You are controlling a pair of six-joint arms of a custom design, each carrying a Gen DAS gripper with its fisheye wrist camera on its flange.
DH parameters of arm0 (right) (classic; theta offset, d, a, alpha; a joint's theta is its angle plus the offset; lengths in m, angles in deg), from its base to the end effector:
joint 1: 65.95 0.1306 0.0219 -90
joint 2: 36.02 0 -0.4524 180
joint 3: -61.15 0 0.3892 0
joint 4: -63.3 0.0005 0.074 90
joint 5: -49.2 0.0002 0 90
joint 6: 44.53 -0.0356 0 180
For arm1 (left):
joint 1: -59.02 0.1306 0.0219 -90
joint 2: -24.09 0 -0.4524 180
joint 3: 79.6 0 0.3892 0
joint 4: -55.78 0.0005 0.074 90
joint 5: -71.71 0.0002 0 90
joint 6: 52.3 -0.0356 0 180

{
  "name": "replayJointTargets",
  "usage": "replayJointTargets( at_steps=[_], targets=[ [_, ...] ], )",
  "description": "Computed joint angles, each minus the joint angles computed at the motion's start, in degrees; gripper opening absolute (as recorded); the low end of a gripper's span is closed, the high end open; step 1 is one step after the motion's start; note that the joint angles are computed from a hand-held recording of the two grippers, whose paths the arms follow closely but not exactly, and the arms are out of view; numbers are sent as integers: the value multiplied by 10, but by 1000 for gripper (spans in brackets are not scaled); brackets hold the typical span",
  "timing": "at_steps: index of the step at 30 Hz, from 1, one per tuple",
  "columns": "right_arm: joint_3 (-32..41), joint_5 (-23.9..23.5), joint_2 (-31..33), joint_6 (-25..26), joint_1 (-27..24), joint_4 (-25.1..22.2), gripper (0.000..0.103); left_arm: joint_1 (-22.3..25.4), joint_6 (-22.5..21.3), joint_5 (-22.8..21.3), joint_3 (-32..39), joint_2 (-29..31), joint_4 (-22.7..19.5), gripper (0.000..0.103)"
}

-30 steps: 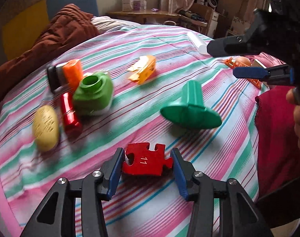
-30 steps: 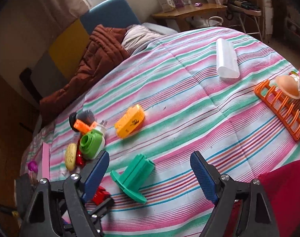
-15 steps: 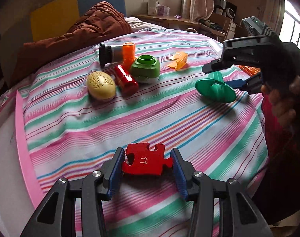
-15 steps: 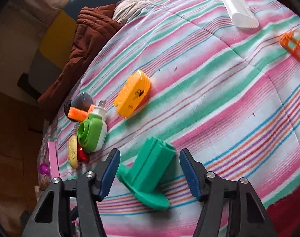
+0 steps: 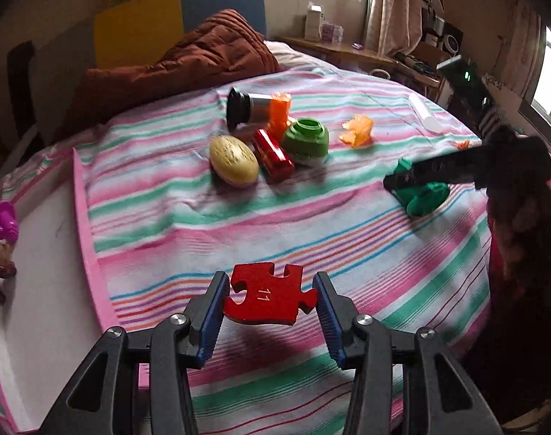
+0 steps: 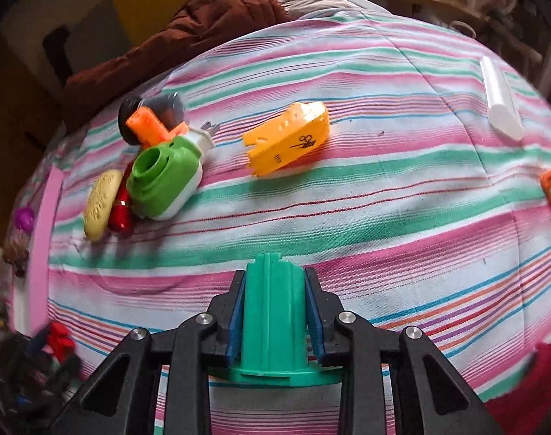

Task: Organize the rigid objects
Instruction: 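Grasp the green cone-shaped piece with the right gripper while the left lifts the red piece, then lower the red puzzle piece into the tray and open the left gripper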

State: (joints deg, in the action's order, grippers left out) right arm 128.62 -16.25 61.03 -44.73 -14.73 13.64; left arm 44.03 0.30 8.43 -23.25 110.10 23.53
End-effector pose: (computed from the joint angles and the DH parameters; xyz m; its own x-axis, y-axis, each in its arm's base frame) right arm 0.2847 0.3300 0.2829 -0.6583 0.6329 -0.4075 0.6176 0.7636 0.1881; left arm 0.3611 -0.1138 0.2959 -0.4125 0.6721 -0.6150 0.8636 0.5033 -0.0291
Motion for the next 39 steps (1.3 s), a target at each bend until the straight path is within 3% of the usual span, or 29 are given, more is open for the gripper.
replayJointTargets(
  at_steps=[3,8,20,32,39],
  targets=[
    [17,9,15,13,5,-34,31,10,5,9,6,-15,-11,48],
    [18,12,19,20,4,-33,31,24,21,11,18,-30,-21,48],
    [51,36,42,44,14,-83,30,91,56,9,51,-35,-22,48],
    [53,50,47,48,21,-91,30,197,97,12,104,29,-34,48],
    [55,54,49,53,21,-101,30,258,127,-14,136,74,-20,48]
  ],
)
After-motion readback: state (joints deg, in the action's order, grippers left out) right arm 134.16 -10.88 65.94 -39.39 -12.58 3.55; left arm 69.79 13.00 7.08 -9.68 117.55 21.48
